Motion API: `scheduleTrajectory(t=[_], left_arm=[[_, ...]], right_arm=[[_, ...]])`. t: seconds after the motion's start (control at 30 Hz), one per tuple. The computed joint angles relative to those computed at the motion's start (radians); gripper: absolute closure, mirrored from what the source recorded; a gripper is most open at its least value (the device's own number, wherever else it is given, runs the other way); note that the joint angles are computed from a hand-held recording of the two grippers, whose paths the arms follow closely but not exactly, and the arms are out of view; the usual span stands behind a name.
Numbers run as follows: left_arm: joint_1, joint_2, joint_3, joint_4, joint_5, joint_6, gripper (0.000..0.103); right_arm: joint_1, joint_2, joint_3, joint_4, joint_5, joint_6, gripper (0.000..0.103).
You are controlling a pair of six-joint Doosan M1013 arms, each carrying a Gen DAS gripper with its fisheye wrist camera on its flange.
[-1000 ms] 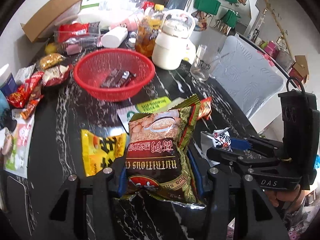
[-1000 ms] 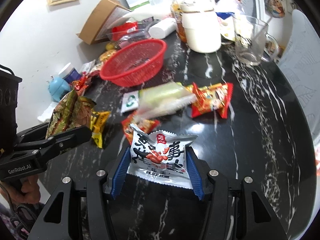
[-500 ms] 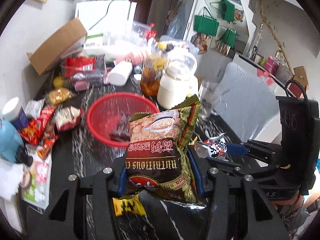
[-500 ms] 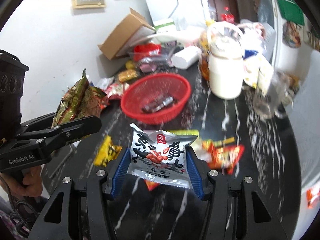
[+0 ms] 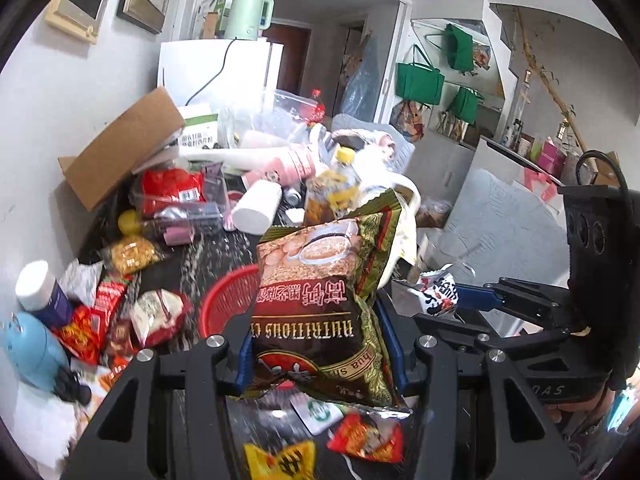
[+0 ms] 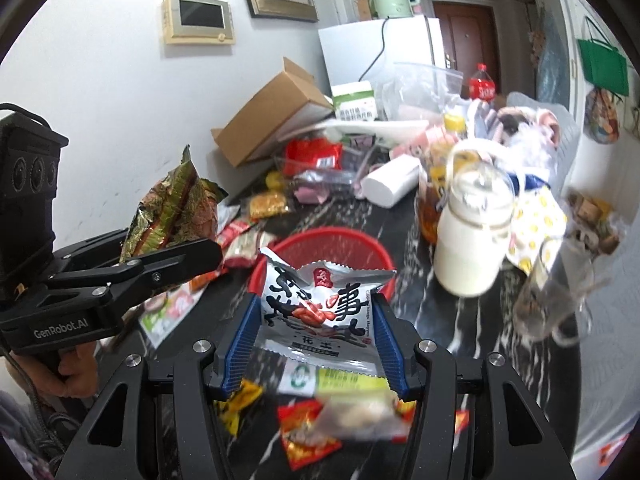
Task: Organize snacks
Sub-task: 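Lift both packets and carry them toward the red basket, then lower the white peanut packet into the basket and open the right gripper while the left releases the cereal bag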
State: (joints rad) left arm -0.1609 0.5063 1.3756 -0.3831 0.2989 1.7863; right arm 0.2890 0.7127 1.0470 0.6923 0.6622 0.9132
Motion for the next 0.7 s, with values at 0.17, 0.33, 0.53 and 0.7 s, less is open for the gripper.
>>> scheduleTrajectory(t=[0.17, 0.33, 0.53, 0.7], left_arm=[[0.009, 0.035, -0.057, 0.048, 0.004, -0.04, 0.053], [0.018, 0.082, -0.129, 0.153, 0.024, -0.142, 0.053], [0.034, 0.135, -0.204, 0.145, 0.049, -0.167, 0.053], [0.036, 0.174, -0.255, 0.253, 0.086, -0.272, 0.053]], right_arm=[[0.001, 0.051, -0.097, -0.029, 0.024, 0.032, 0.048], [0.002, 0.119, -0.214, -0.058, 0.07, 0.072, 0.048], [0.007, 0.198, -0.356, -0.09, 0.119, 0.12, 0.048], [0.015, 0.264, -0.471, -0.144, 0.163, 0.171, 0.048]])
